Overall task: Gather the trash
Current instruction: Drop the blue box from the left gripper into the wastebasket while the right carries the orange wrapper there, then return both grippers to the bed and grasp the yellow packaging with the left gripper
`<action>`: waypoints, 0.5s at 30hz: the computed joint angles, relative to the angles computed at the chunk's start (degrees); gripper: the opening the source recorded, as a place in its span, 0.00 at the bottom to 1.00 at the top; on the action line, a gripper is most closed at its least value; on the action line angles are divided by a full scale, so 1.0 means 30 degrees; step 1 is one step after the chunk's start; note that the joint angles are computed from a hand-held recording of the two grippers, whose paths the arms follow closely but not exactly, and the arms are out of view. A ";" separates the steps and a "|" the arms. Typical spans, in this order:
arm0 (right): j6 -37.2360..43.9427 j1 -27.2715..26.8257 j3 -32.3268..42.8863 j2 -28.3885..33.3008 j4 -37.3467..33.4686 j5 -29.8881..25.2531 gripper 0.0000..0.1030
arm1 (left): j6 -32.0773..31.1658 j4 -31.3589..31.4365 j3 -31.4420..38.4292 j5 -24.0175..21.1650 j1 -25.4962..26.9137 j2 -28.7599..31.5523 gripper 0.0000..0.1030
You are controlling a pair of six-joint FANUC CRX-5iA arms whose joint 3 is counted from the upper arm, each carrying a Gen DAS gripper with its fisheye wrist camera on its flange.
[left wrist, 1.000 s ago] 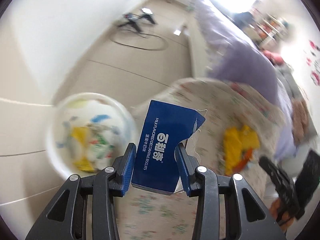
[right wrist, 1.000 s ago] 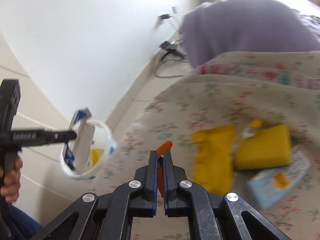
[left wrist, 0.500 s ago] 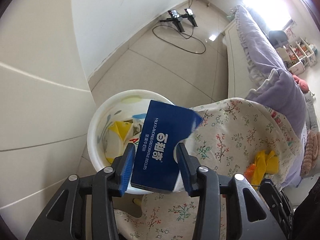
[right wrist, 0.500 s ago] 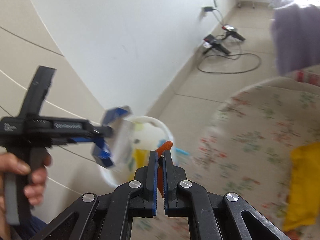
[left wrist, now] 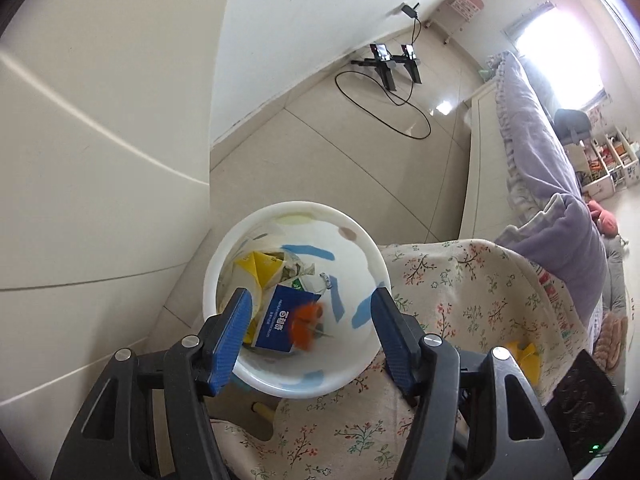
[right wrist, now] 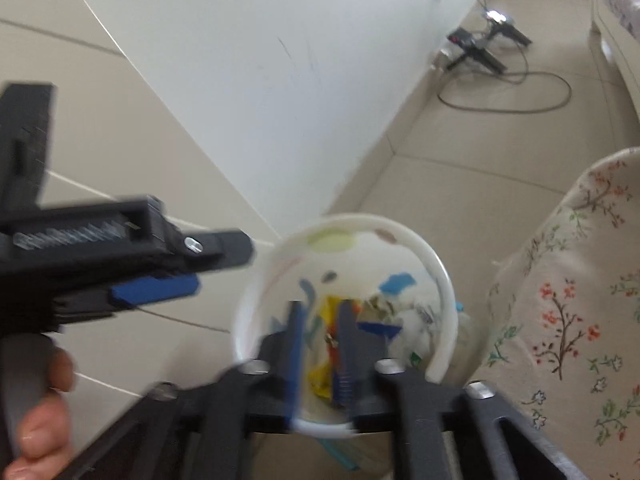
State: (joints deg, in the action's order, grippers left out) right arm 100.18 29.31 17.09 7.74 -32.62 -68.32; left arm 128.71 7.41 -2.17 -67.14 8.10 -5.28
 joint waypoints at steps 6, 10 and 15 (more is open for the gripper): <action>-0.0085 -0.0603 -0.0579 -0.0357 0.0380 -0.0011 0.55 | -0.0149 -0.0213 0.0297 0.0053 -0.0343 0.0141 0.63; -0.0190 -0.1478 -0.0681 -0.0687 0.0495 -0.0535 0.55 | -0.0536 -0.0464 0.0946 -0.0007 -0.0946 0.0553 0.63; -0.0238 -0.2851 -0.0639 -0.1150 0.1090 -0.1527 0.56 | -0.1114 -0.0716 0.2200 0.0036 -0.2209 0.1500 0.63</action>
State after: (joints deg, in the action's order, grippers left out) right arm 99.47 20.76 15.17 4.29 -29.35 -72.90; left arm 125.37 5.26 4.43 -67.03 1.48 -0.78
